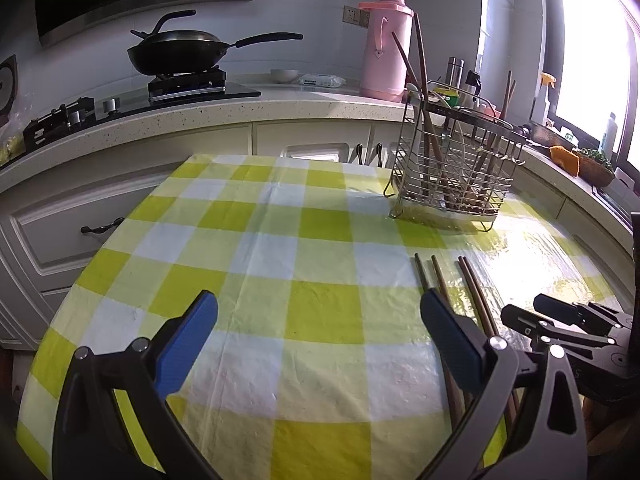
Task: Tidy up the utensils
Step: 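Lower the right tool onto a wooden chopstick and close on it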
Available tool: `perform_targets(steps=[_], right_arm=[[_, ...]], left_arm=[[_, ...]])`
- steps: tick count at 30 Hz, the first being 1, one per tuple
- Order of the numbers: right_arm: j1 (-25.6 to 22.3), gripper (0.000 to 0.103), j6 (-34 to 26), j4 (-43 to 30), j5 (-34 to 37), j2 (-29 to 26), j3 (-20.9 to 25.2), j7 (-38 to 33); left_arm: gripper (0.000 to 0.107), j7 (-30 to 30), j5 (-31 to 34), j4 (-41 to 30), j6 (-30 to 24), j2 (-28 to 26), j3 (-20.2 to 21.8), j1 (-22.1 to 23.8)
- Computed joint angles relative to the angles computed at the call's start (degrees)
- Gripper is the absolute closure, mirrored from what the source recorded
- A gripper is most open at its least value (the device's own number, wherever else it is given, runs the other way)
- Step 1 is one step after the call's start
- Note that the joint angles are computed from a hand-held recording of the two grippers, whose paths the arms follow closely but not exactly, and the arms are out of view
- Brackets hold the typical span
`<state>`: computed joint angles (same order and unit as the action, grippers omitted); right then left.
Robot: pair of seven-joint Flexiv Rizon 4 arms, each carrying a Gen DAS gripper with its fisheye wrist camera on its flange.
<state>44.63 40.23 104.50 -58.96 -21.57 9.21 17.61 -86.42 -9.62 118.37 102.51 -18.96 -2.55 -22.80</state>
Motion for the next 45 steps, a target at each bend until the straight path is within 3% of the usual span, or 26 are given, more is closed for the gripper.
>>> perform_targets(steps=[12,21,35,39,43,45], right_arm=[[0.75,0.059,-2.93,-3.81,4.81,-2.29,-0.18,-4.42],[1.13,0.059,-3.15,-5.37,6.4,-3.1,-0.6,-6.19],[1.99,0.07,-4.01,-7.08,7.78,-4.27,-1.27,-7.68],[1.3,0.071,-2.99,-6.79,7.88,-4.17,-1.39,-8.32],[1.1,0.093,-1.39,-6.64,7.19,-4.38,-1.54,-9.68],[0.8,0.094,0.59,-5.17,6.2,-3.7,-1.76,-8.37]], left_arm=[[0.009,0.21,-0.99,-1.5,-0.61,-1.03,8.3,-8.0],[0.009,0.23,-0.77,-1.34,-1.04,-0.83,5.97,-5.76],[0.009,-0.2,0.12,-0.92,-1.16,-0.5,1.74,-1.54],[0.009,0.84,0.74,-1.23,-3.4,-0.31,-0.57,0.4],[0.009,1.75,1.84,-2.59,-6.49,-0.61,-0.9,0.15],[0.009,2.05,2.03,-3.03,-7.55,-0.79,-1.84,0.6]])
